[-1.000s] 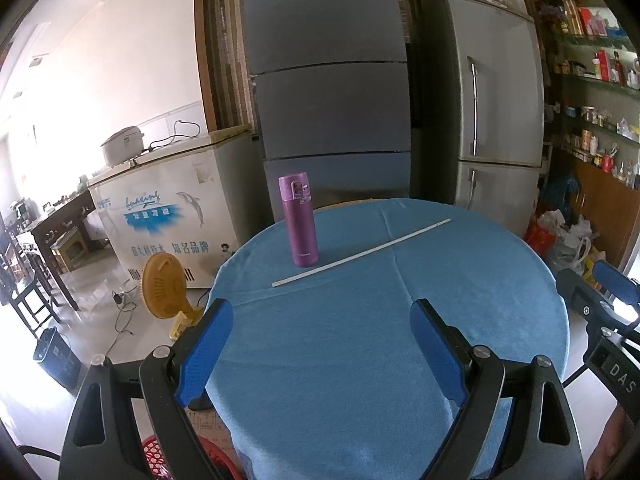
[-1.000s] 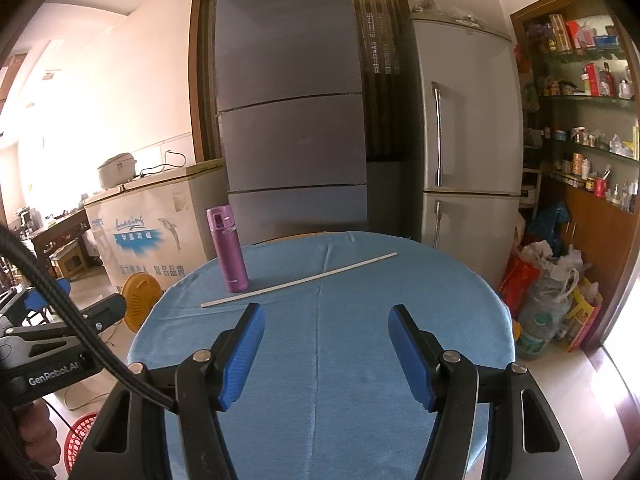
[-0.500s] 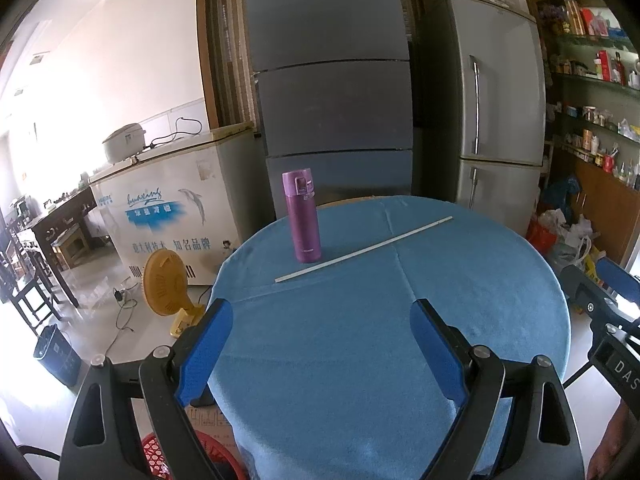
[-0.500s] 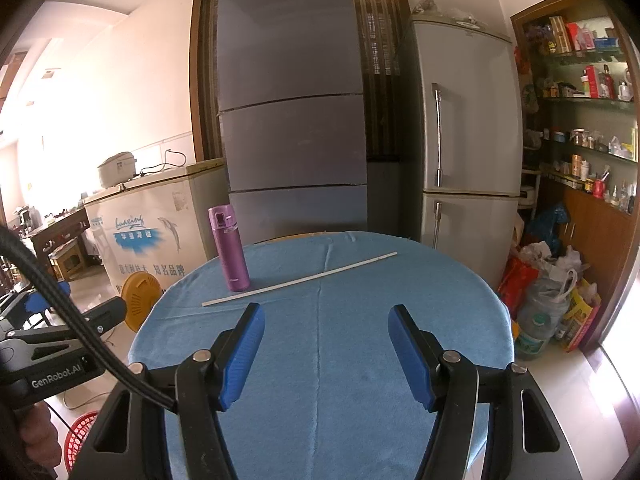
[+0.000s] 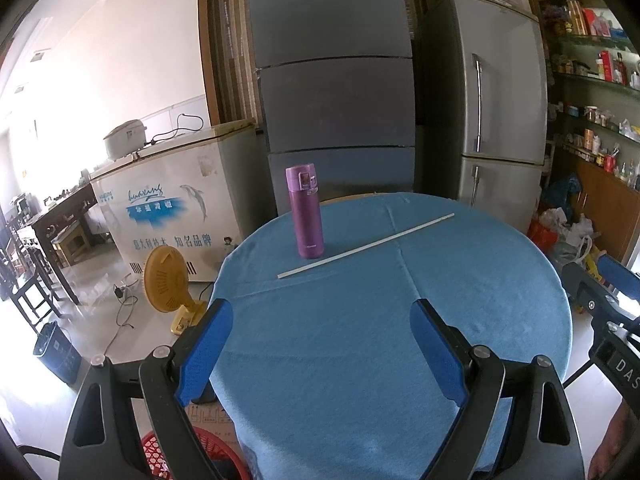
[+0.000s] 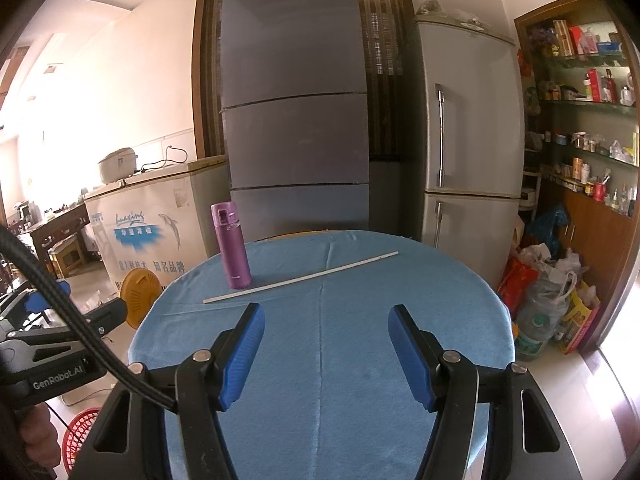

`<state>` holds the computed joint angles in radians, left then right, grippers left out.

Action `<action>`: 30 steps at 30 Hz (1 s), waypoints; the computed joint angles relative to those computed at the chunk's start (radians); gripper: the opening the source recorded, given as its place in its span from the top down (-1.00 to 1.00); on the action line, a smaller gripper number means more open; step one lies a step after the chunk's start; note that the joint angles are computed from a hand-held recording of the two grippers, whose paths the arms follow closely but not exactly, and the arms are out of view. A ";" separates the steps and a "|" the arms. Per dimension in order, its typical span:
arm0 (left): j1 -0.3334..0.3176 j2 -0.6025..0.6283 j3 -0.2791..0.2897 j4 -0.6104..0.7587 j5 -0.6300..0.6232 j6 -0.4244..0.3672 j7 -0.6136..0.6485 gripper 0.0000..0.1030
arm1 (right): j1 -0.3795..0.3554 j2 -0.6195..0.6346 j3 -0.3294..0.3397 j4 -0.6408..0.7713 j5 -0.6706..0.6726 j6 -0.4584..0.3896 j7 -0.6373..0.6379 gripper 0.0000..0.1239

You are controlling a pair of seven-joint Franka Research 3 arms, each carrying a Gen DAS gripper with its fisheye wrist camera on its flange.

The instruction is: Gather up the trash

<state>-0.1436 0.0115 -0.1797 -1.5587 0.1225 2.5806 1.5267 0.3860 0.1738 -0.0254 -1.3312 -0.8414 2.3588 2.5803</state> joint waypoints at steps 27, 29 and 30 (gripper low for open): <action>-0.002 0.051 -0.004 0.057 0.029 -0.021 -0.004 -0.75 | 0.012 0.066 -0.034 0.076 0.056 -0.016 -0.037 -0.10; -0.003 0.059 -0.005 0.066 0.030 -0.025 -0.003 -0.75 | 0.014 0.069 -0.036 0.078 0.059 -0.018 -0.035 -0.10; -0.003 0.060 -0.006 0.068 0.030 -0.028 -0.003 -0.75 | 0.012 0.075 -0.037 0.086 0.065 -0.019 -0.040 -0.10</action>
<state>-0.1470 0.0715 -0.1855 -1.4908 0.1524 2.5526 1.5242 0.3979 0.2488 -0.0628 -1.2457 -0.7762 2.3396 2.5402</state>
